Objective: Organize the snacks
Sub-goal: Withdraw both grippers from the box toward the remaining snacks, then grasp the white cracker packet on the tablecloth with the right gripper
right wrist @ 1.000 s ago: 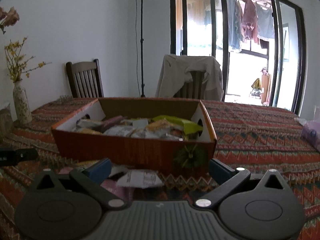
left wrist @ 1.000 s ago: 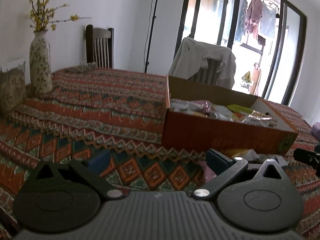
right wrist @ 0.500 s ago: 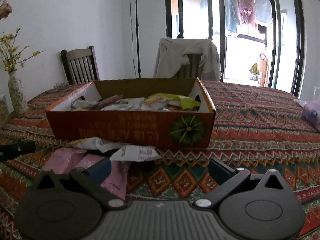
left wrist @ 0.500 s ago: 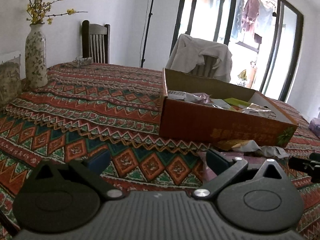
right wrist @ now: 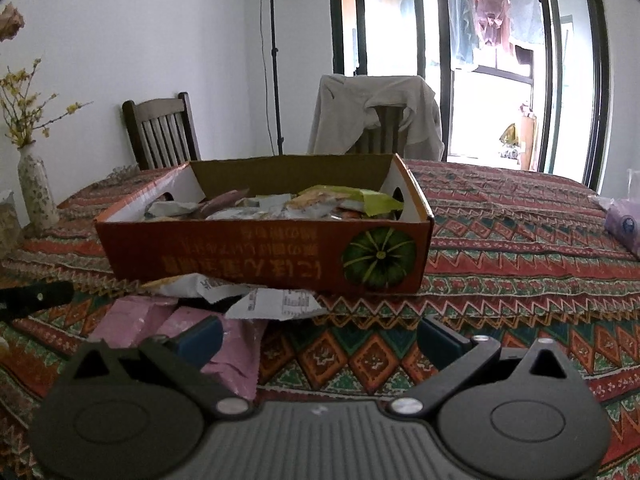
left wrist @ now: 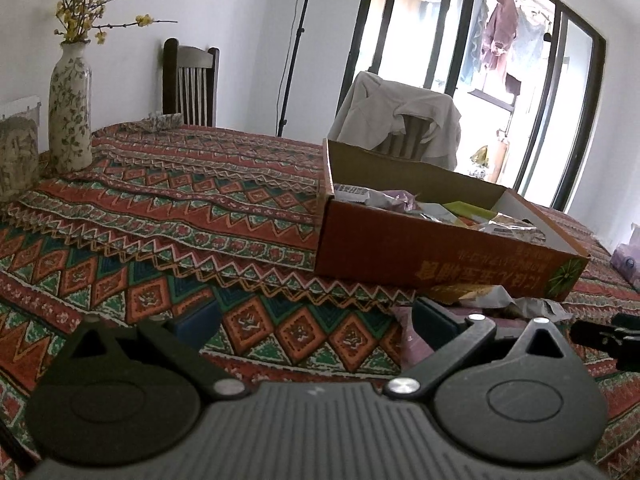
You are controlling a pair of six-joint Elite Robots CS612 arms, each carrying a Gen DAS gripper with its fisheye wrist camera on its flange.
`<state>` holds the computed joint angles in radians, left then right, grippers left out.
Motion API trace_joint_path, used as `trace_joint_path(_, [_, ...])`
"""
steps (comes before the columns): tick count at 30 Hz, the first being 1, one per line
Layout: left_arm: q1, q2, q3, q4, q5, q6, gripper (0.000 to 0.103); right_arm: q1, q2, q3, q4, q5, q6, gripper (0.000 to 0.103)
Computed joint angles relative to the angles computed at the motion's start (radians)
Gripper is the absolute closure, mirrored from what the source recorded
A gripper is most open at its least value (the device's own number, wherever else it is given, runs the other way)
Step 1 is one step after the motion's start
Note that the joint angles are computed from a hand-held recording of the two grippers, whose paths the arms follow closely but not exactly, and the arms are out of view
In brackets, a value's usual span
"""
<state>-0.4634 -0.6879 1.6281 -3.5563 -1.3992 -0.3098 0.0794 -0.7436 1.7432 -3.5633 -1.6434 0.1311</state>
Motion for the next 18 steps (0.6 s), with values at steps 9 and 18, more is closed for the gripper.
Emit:
trace_joint_path(9, [0.004,0.001,-0.001,0.002,-0.016,-0.014,0.000,0.010,0.017,-0.059,0.042,-0.014,-0.023,0.000])
trace_joint_path(18, [0.009,0.001,-0.003,0.007,-0.035,-0.029,0.000,0.017,0.039,-0.150,0.217,-0.037,-0.062,0.010])
